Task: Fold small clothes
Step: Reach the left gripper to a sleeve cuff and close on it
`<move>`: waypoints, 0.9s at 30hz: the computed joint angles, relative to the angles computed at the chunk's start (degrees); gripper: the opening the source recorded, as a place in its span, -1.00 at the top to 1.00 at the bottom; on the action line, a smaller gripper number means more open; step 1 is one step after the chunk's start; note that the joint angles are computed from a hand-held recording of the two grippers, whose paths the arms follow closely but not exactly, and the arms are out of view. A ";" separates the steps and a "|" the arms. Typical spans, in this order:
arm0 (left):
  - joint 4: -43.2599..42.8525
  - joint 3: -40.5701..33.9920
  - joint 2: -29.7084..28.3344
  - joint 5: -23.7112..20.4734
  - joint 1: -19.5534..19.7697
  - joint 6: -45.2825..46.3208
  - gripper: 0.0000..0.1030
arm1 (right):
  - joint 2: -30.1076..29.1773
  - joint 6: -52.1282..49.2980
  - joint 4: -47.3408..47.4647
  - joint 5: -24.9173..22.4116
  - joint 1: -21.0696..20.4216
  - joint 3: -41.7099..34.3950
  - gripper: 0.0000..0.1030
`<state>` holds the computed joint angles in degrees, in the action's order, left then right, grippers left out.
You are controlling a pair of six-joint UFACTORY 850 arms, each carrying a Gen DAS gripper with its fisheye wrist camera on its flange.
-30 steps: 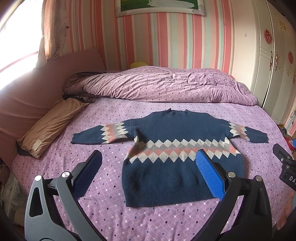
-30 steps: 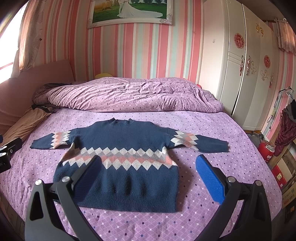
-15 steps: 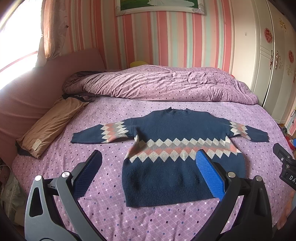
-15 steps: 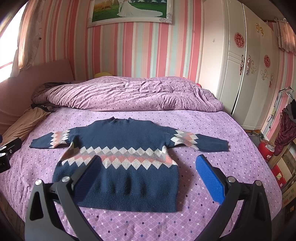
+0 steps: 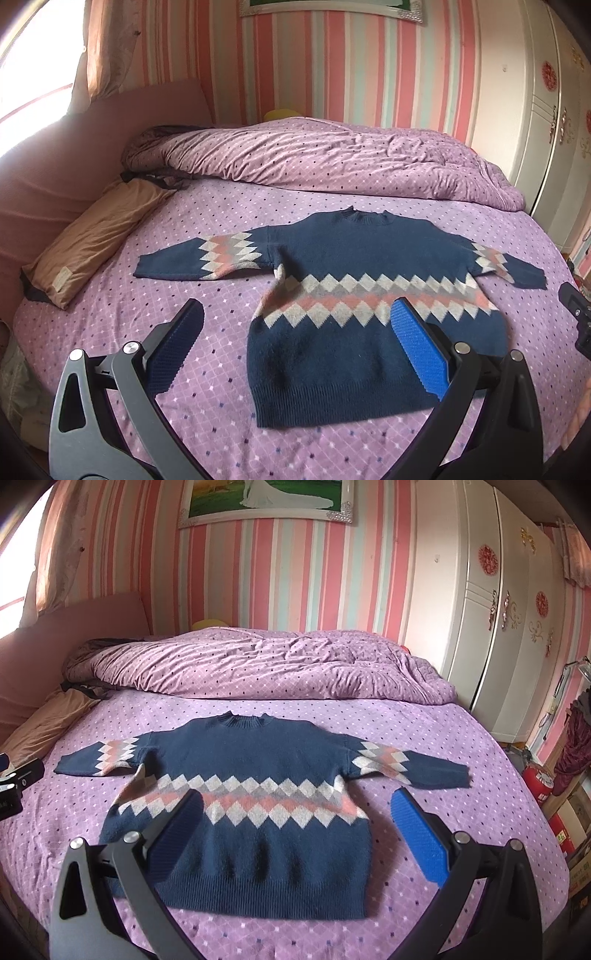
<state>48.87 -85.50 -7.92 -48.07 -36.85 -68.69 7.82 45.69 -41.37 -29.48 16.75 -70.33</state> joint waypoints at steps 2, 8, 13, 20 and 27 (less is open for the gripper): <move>1.41 0.22 -1.11 0.95 1.54 -0.61 -0.94 | -2.68 1.43 -1.71 2.08 -0.30 -1.02 -0.97; 11.13 0.89 -6.42 2.23 6.48 -6.94 -0.94 | -11.63 4.91 -6.79 8.04 -1.07 -5.66 -0.97; 4.34 -0.59 -10.43 5.53 13.76 -2.80 -0.94 | -20.50 4.98 -8.05 6.52 -0.02 -14.64 -0.97; -3.82 1.52 -11.95 15.31 24.59 2.89 -0.94 | -30.66 -0.94 -1.61 2.94 2.19 -26.68 -0.97; -26.64 2.03 -15.83 29.21 35.77 18.93 -0.94 | -39.88 -2.90 -1.38 -1.69 5.26 -35.84 -0.97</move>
<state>22.23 -83.46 -23.75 -18.86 -1.08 -49.76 -32.06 42.79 -42.75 -31.18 22.01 -106.17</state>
